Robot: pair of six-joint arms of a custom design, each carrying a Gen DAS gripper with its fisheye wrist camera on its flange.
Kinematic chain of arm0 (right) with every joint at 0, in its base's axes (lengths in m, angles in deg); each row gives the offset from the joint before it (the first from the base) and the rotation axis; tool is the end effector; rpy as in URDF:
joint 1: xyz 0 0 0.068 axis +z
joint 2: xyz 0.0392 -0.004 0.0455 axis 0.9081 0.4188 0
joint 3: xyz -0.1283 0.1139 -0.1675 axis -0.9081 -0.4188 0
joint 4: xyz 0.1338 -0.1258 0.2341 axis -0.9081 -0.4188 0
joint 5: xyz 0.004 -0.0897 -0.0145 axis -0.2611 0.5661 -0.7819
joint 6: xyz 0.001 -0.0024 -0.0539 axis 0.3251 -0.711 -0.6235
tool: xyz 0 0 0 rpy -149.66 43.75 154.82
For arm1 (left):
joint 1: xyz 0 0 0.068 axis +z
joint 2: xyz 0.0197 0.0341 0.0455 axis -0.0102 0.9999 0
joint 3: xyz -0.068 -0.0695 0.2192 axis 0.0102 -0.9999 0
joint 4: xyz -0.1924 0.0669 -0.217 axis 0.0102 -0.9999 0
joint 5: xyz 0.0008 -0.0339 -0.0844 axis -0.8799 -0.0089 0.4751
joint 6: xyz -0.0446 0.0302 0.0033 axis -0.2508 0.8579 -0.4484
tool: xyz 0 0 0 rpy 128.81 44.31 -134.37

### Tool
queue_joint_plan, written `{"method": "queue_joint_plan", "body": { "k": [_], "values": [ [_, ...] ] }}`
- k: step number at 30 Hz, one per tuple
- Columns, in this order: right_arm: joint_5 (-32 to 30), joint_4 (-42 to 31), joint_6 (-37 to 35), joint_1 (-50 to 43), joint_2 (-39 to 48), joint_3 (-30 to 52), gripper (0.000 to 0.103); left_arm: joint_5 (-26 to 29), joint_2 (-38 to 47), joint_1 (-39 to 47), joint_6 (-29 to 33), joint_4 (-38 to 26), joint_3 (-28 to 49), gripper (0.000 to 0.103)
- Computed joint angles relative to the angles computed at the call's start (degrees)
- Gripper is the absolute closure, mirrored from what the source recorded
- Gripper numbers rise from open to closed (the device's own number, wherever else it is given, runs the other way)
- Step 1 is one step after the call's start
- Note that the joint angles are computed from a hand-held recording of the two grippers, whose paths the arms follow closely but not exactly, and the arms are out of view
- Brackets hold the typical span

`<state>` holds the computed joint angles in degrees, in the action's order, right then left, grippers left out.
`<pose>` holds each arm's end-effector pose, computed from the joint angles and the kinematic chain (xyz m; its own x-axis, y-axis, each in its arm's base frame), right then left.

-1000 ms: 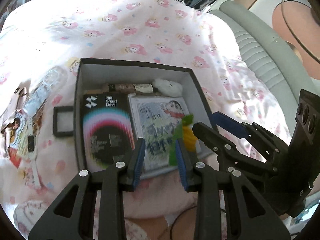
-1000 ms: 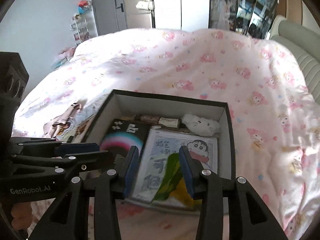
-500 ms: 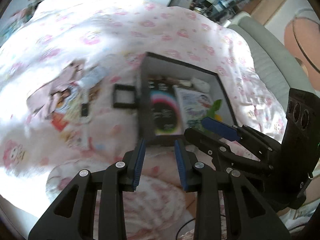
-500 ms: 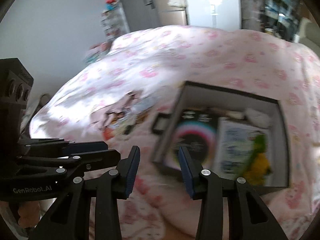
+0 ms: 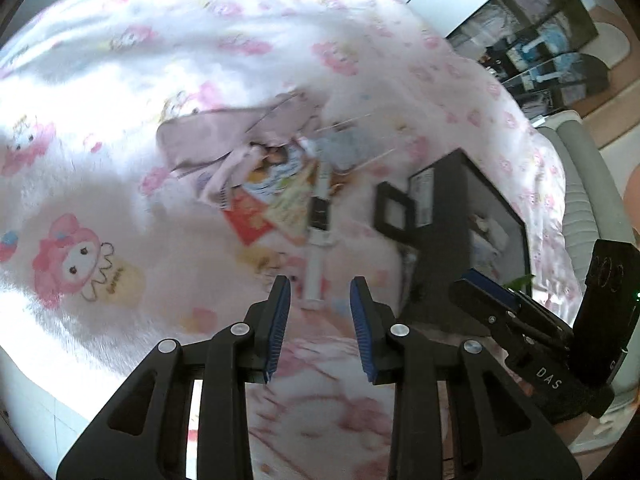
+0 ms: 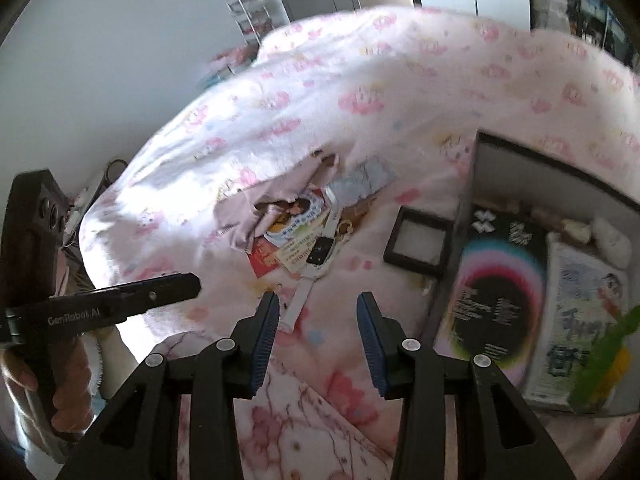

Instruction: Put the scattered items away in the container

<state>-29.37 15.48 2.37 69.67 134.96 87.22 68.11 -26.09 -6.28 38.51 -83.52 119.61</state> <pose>0.3325 0.0432 0.2752 -0.7539 -0.4330 -0.4942 -0.6084 0.7440 0.2763 0.2018 -0.0255 0.2606 -0.7136 -0.6312 -0.3041 -0.4557 0.7478 -0.4828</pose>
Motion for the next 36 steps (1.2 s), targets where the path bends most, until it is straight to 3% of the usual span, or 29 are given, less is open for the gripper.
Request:
{"method": "queue_joint_plan", "body": {
  "k": [2, 10, 14, 19, 23, 27, 33, 36],
  "values": [
    [0.88, 0.65, 0.64, 1.74, 1.97, -0.11, 0.066, 4.57, 0.61, 4.29, 2.32, 1.88, -2.71, 0.073],
    [4.46, 0.84, 2.88, 8.87, 15.59, 5.56, 0.066, 11.68, 7.18, 10.82, 6.79, 8.03, -6.39, 0.073],
    [10.12, 0.38, 2.81, 12.48, 24.15, 9.83, 0.066, 14.28, 9.05, 13.48, 7.72, 11.05, -8.15, 0.073],
    [7.05, -1.9, 5.32, 11.99, 30.73, 15.5, 0.064, 16.92, 10.09, 16.63, 8.56, 12.89, -9.76, 0.073],
    [5.42, -0.89, 3.89, 12.1, 28.83, 14.22, 0.083, 17.91, 9.3, 17.6, 8.47, 13.58, -11.17, 0.073],
    [0.8, -0.89, -2.05, 12.95, 25.39, 11.46, 0.093, 19.35, 7.21, 18.98, 8.65, 13.58, -12.48, 0.073],
    [-1.54, -0.75, -5.56, 15.04, 22.79, 10.62, 0.093, 18.35, 5.15, 19.6, 10.03, 11.54, -12.66, 0.073],
    [-2.63, -3.94, -5.31, 16.61, 28.56, 18.19, 0.092, 18.34, 3.76, 21.1, 10.79, 10.26, -13.5, 0.073]
  ]
}}
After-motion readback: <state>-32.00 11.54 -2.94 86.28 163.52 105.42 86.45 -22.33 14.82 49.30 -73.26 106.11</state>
